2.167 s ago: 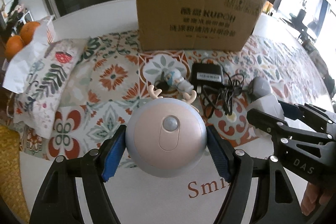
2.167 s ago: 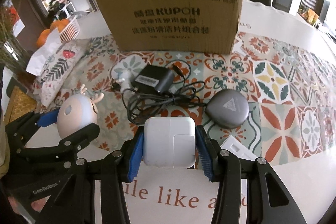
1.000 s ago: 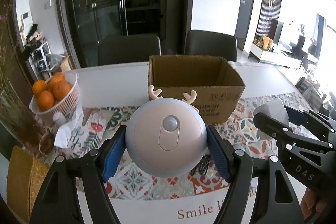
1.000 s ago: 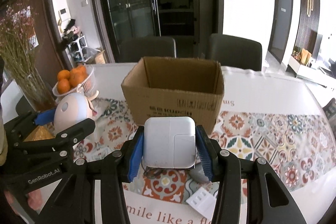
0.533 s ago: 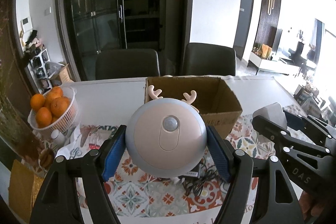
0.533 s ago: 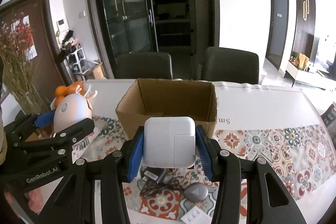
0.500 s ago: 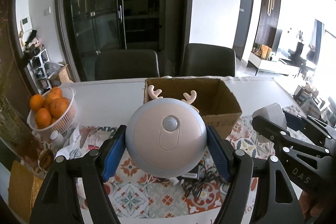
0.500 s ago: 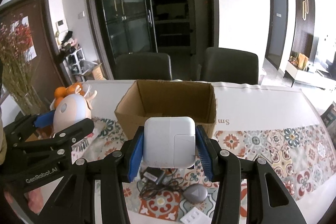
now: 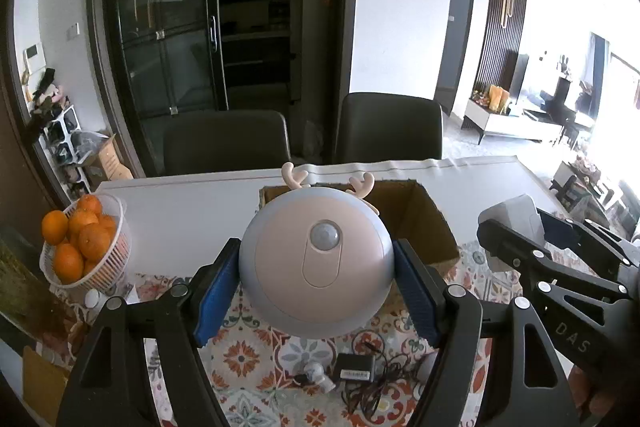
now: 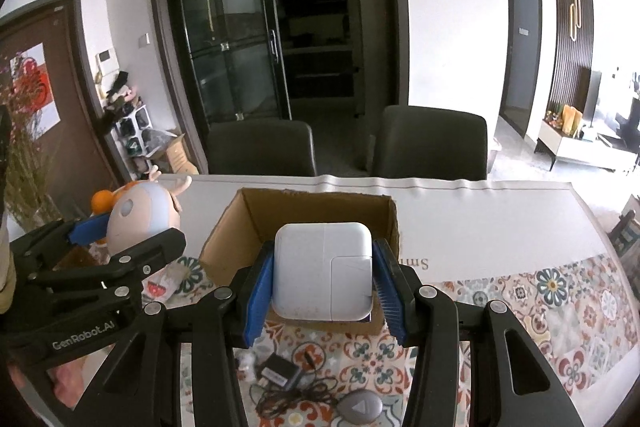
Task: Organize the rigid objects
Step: 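Lift both held items and carry them over the cardboard box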
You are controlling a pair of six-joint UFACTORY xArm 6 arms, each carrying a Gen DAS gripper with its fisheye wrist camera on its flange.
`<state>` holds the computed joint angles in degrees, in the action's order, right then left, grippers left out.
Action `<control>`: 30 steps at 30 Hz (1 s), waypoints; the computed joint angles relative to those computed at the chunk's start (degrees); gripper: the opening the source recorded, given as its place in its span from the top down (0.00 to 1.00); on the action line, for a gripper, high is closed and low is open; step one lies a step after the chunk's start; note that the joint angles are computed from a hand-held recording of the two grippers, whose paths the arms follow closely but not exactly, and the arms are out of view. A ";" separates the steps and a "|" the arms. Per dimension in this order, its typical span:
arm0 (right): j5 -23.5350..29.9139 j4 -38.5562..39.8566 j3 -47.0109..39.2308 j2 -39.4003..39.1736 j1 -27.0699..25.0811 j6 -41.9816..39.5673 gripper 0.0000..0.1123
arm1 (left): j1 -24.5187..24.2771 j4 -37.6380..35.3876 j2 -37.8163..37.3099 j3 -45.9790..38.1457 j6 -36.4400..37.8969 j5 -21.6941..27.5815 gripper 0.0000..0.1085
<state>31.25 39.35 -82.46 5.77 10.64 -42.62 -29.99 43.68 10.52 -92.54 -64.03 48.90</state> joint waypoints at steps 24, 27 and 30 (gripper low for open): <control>11.08 -13.16 -26.39 20.51 -0.12 12.45 0.57 | 5.92 -14.40 17.01 -20.44 17.46 4.79 0.32; 14.35 -14.16 -31.31 24.28 -0.14 13.73 0.57 | 6.53 -16.41 19.34 -23.27 19.79 6.43 0.32; 18.66 -15.28 -37.09 28.40 -0.30 15.66 0.57 | 7.18 -18.24 21.07 -25.16 21.29 7.71 0.32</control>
<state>49.91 24.08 -119.54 34.17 10.34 -26.96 -22.81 25.44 31.59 -117.70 -42.74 56.62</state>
